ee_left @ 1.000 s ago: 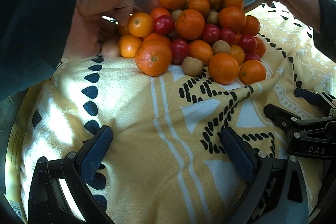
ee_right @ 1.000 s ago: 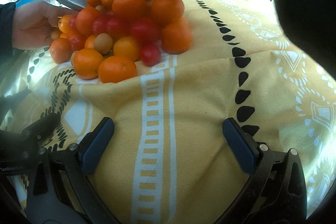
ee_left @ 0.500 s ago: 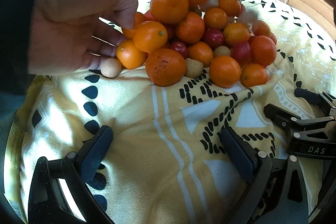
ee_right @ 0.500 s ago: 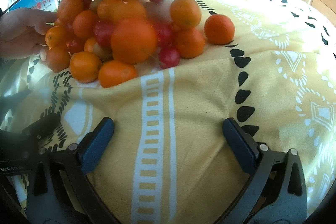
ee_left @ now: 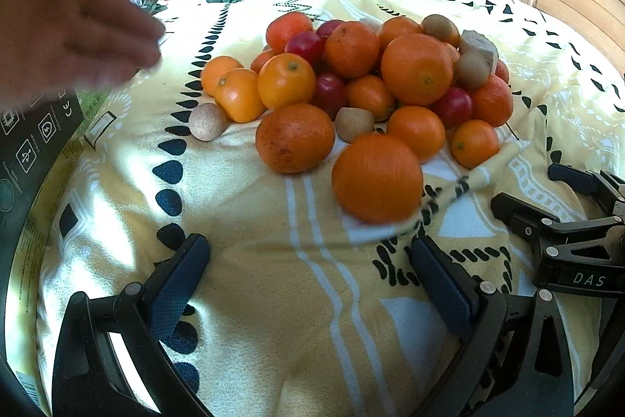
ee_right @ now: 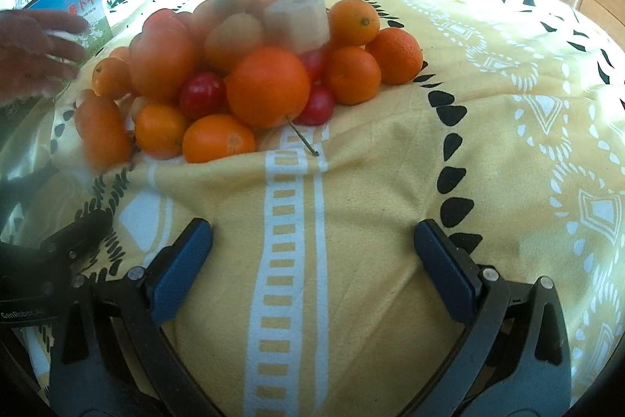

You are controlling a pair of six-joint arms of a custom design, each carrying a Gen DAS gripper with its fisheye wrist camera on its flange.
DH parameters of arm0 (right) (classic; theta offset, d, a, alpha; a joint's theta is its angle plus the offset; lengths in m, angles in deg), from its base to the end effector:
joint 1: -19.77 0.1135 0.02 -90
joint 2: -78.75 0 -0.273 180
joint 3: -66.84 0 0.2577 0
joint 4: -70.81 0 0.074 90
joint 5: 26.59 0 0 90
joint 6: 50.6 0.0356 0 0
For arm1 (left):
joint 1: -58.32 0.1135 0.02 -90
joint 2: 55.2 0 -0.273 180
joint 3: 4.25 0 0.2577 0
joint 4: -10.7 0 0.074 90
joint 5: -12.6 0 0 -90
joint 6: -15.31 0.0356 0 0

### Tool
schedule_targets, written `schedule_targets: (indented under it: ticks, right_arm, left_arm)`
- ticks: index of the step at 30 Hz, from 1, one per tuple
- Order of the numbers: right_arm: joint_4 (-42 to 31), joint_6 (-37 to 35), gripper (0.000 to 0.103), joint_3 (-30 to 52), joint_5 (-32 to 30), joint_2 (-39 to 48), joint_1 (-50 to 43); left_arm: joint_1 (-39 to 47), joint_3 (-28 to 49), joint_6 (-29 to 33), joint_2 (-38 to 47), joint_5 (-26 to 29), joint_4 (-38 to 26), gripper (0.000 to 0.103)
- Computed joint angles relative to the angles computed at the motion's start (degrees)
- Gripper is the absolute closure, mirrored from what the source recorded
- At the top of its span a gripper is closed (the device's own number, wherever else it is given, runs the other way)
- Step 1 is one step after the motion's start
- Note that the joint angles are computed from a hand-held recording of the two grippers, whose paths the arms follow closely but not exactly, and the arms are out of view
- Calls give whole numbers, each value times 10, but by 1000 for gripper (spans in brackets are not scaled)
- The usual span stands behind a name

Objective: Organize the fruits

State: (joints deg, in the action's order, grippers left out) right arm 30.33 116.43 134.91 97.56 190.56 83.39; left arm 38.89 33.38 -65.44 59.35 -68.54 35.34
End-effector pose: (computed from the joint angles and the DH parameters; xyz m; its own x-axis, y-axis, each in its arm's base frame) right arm 0.1592 0.2760 0.0859 -0.7972 0.2076 -0.5669 0.2700 0.9625 -0.0272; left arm 0.2420 -0.0912 0.0244 -0.6691 0.4045 -0.6234 0.5320 0.8464 -0.0219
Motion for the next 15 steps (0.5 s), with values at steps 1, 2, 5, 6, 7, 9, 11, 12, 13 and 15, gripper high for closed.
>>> schedule_targets:
  ticks: [1, 2, 5, 6, 7, 9, 11, 12, 13, 15]
  right_arm:
    - [0, -1, 0, 1, 0, 0, 0]
    - [-1, -1, 0, 1, 0, 0, -1]
    - [-1, 0, 0, 0, 0, -1, 0]
    - [0, -1, 0, 0, 0, -1, 0]
    - [0, -1, 0, -1, 0, -1, 0]
    - [0, -1, 0, -1, 0, -1, 0]
    - [0, -1, 0, -1, 0, -1, 0]
    - [0, 0, 0, -1, 0, -1, 0]
    - [0, 0, 0, -1, 0, -1, 0]
    - [0, 0, 0, -1, 0, -1, 1]
  left_arm:
    - [1, 4, 1, 13, 1, 9, 0]
    - [2, 3, 2, 13, 2, 10, 0]
    - [4, 2, 3, 14, 3, 11, 0]
    - [3, 2, 3, 14, 2, 11, 0]
    - [3, 2, 3, 14, 2, 12, 0]
    - [2, 2, 2, 14, 2, 12, 0]
    - [2, 2, 2, 14, 2, 12, 0]
    - [2, 2, 1, 14, 1, 12, 0]
    - [2, 2, 1, 14, 1, 12, 0]
    - [1, 2, 1, 14, 1, 12, 0]
